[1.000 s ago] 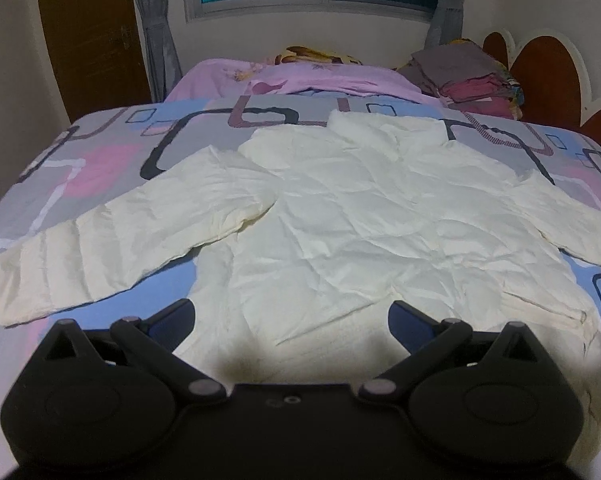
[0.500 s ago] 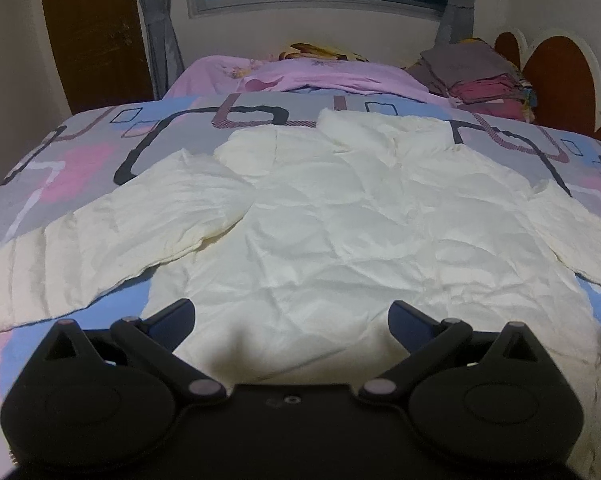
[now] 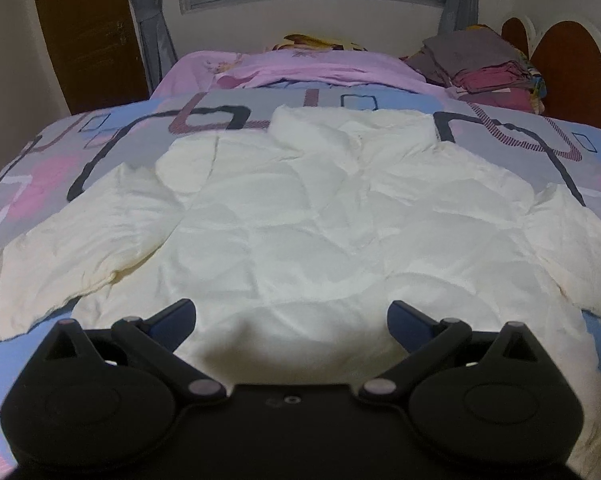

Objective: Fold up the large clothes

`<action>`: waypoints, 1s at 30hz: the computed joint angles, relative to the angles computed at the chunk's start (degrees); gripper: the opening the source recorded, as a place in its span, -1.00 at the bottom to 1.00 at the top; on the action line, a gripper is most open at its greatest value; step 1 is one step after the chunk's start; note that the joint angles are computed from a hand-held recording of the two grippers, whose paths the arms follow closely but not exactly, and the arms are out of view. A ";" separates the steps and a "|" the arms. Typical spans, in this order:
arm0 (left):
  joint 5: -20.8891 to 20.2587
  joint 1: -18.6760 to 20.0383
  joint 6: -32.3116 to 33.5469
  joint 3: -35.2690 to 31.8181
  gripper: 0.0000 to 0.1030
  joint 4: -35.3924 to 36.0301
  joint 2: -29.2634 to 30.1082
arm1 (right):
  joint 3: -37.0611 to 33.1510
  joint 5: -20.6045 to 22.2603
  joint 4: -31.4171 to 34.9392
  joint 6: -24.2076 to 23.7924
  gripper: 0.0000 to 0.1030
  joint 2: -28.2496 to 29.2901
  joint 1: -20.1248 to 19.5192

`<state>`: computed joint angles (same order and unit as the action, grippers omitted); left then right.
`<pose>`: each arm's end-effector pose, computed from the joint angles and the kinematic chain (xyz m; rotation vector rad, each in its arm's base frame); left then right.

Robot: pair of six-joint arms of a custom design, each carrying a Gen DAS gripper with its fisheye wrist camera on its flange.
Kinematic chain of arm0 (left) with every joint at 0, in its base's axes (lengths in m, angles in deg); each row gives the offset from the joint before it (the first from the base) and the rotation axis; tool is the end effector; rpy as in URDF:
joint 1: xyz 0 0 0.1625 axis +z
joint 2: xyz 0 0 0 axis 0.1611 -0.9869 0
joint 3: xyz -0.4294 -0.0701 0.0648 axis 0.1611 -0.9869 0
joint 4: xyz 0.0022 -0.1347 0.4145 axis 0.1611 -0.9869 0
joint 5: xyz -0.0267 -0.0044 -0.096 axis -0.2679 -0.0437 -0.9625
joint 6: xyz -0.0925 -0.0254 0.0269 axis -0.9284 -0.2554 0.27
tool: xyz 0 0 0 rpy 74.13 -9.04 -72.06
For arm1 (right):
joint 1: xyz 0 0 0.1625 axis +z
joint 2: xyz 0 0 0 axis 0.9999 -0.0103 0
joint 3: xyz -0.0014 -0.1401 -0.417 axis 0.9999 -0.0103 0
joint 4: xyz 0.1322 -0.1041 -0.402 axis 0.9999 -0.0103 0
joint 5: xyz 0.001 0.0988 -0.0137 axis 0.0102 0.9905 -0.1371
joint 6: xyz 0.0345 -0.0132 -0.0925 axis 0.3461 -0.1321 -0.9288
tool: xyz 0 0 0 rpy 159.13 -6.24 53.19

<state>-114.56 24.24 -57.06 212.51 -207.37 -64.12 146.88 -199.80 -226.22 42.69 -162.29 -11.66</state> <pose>-0.2251 -0.4120 0.1441 0.3653 2.1539 -0.7892 0.0027 -0.3131 0.3089 -0.5649 -1.9591 1.2188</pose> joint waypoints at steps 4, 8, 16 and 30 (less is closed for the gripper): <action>1.08 0.05 0.44 -1.34 0.96 -0.34 2.64 | -0.69 5.85 3.99 2.59 0.98 -2.69 -6.20; 1.31 0.34 0.00 -2.19 0.95 0.28 3.72 | -1.12 12.50 8.49 6.45 0.25 -5.17 -11.33; 1.24 1.89 -1.20 -3.91 0.94 4.24 4.09 | -2.05 11.98 2.98 5.17 -0.55 -2.29 -11.44; 3.25 3.10 -1.73 -1.33 0.93 3.71 -1.75 | -7.67 3.90 -11.32 -8.51 -0.87 10.12 8.72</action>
<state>-111.32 27.35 -58.79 211.19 -203.66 -65.87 139.21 -195.90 -237.54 34.18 -152.16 -2.94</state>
